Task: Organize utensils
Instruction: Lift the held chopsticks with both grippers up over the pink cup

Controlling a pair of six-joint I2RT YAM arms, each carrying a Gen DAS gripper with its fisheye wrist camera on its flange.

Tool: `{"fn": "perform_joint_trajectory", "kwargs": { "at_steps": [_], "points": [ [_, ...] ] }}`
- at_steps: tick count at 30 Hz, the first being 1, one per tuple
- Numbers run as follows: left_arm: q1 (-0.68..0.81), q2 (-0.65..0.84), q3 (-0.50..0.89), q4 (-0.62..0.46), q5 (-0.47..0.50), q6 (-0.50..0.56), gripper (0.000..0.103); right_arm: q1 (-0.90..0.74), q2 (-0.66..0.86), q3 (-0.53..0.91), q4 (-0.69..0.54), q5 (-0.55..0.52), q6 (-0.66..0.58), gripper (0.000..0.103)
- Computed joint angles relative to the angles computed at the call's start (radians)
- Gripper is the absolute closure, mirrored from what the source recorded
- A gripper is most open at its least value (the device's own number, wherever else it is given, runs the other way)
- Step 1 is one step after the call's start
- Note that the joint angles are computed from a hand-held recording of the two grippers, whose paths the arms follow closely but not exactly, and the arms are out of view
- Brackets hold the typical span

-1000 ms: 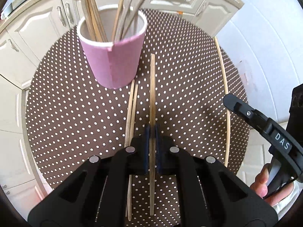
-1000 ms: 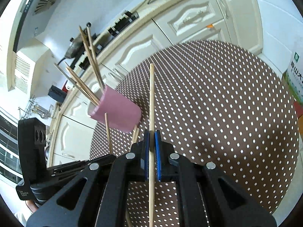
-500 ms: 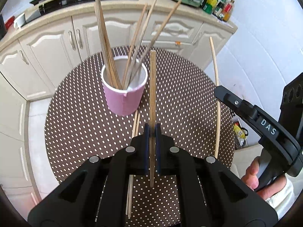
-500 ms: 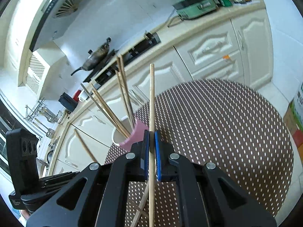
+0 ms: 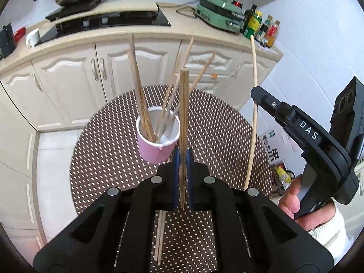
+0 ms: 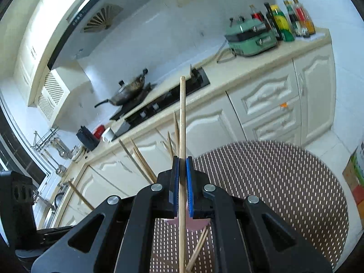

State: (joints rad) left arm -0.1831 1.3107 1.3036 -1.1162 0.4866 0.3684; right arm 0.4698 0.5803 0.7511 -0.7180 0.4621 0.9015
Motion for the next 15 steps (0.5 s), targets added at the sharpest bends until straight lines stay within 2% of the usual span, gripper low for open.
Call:
{"fn": "perform_joint_trajectory", "kwargs": {
  "at_steps": [6, 15],
  "points": [
    [0.019, 0.014, 0.109, -0.015, 0.018, -0.028, 0.097, -0.084, 0.05, 0.042, 0.095, -0.036, -0.07, 0.098],
    [0.03, 0.081, 0.283, -0.046, 0.012, -0.073, 0.097, -0.126, 0.145, 0.08, 0.197, -0.016, -0.15, 0.098]
  ]
}}
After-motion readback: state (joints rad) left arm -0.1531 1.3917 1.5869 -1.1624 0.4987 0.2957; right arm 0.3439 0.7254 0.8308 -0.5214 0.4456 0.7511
